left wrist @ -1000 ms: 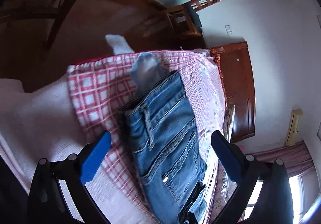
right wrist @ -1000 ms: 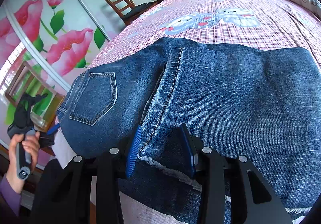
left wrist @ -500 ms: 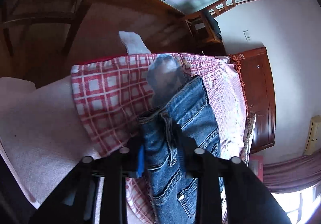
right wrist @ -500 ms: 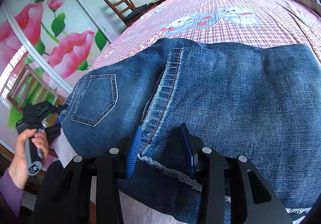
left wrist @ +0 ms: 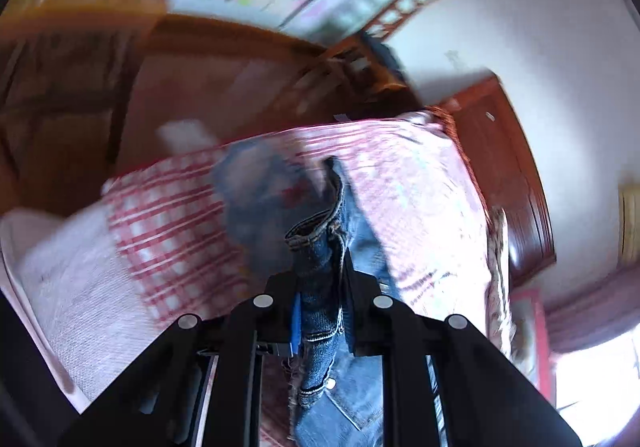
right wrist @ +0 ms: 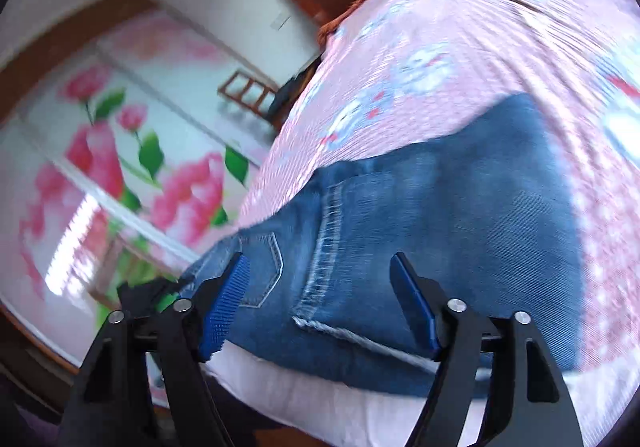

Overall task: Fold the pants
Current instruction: 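Grasp the folded jeans edge with the left tool and fold it over, then open the left tool to release the folded jeans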

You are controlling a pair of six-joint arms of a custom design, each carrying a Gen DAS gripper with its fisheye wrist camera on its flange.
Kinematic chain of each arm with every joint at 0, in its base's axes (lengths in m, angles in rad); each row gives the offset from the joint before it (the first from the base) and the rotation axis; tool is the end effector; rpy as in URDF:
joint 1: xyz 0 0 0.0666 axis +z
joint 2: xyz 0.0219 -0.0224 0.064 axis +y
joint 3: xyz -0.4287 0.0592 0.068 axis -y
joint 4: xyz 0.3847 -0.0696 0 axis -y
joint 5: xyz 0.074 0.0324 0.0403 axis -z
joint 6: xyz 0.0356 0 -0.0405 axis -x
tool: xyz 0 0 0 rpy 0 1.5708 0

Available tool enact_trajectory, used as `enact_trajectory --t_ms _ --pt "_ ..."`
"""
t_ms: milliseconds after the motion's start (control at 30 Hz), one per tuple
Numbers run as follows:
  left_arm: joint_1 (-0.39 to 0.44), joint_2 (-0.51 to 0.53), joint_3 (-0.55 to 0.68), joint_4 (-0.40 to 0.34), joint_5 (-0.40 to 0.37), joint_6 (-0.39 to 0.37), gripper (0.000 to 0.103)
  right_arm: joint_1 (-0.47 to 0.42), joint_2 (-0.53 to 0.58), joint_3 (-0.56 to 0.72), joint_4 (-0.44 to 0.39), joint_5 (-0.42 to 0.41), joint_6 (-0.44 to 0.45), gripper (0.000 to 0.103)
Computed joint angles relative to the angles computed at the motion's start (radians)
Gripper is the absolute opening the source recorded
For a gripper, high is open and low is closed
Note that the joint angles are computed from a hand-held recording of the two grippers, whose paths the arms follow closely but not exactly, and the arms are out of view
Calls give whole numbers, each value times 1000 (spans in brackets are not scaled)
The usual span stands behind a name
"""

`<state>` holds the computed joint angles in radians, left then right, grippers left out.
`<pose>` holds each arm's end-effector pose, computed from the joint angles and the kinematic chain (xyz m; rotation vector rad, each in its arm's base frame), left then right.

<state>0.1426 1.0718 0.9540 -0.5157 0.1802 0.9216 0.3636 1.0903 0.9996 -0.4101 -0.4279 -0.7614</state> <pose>0.3437 0.0425 0.4297 -1.0589 2.0026 -0.6242 0.3317 0.1416 0.4561 0.1574 2.2178 1.1023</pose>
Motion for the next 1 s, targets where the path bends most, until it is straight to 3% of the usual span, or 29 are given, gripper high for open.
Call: enact_trajectory --t_ms 233,367,433,633,800,867,933,967,1000 --pt "-211 -15 113 4 -117 -257 14 -162 -166 -190 137 -92 -73 74" --pt "-366 -3 158 36 -146 -388 14 -227 -207 -280 308 -133 -201 74" --pt "-452 10 175 38 -162 -443 14 -247 -215 -294 347 -130 -222 74" --pt "-642 84 197 44 -175 -536 14 -279 -224 -321 419 -147 -286 74" --pt "-802 185 214 -17 -262 -672 14 -299 -222 -331 436 -156 -305 74" --pt "-838 218 212 -66 -266 -727 25 -305 -223 -333 426 -162 -301 74" --pt "-880 224 201 -76 -324 -779 27 -305 -224 -334 417 -161 -302 74" --pt "-892 203 187 -68 -346 -826 40 -306 -225 -335 414 -161 -302 74" --pt "-892 182 184 -76 -321 -842 50 -303 -222 -333 414 -157 -303 74"
